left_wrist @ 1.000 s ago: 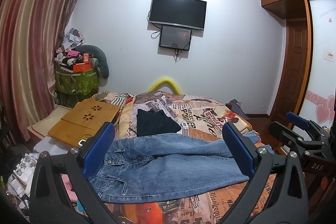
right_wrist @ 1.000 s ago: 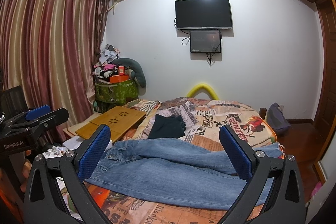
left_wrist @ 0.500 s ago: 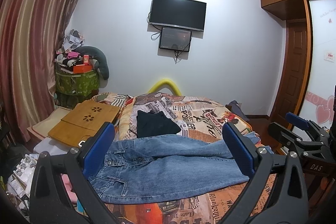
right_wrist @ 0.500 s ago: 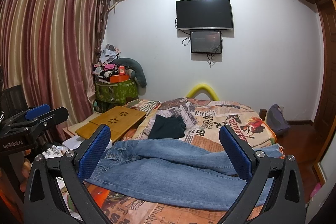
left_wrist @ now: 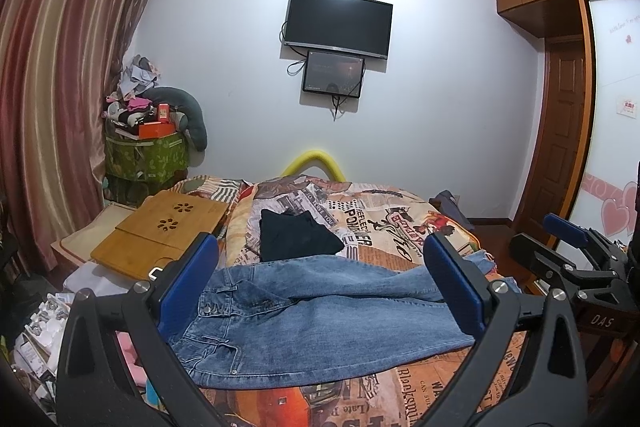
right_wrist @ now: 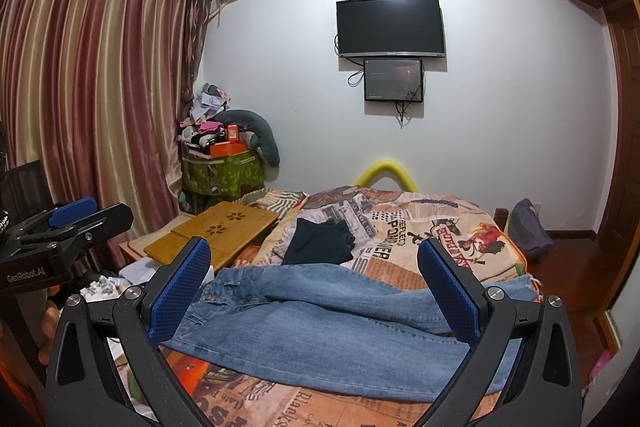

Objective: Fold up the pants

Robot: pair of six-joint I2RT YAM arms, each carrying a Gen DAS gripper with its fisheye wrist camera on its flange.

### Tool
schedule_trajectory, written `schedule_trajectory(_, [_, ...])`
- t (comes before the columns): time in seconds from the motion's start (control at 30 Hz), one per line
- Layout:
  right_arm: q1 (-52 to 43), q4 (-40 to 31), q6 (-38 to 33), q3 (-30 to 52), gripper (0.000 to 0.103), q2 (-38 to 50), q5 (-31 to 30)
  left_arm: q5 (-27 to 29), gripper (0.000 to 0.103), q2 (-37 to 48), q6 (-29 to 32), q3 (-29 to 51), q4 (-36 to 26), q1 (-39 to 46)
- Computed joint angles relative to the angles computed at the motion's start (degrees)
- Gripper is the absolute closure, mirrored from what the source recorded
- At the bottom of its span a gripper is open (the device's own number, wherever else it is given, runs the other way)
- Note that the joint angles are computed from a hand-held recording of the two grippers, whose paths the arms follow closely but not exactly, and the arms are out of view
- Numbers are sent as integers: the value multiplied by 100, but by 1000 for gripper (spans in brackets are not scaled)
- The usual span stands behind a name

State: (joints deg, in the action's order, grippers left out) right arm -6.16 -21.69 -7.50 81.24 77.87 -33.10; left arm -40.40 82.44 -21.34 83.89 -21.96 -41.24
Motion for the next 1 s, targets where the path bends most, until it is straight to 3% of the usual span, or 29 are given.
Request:
schedule_trajectory(0.2, [84,-19,6,-7,0,3,89,78,0,20,-18,-2,15,26])
schedule_trajectory(0.53, [214,-14,-89,275,0,536,341,909,0,525,28,472,-241,848])
schedule_trajectory(0.8, [310,-323,-262,1337,0,2074,839,2336,0,1809,79,1533,-737,2255])
schedule_trajectory(1.0, [294,-1078,-463,2891,0,3510,926,2573,0,3354,220,3155,-1589,3073])
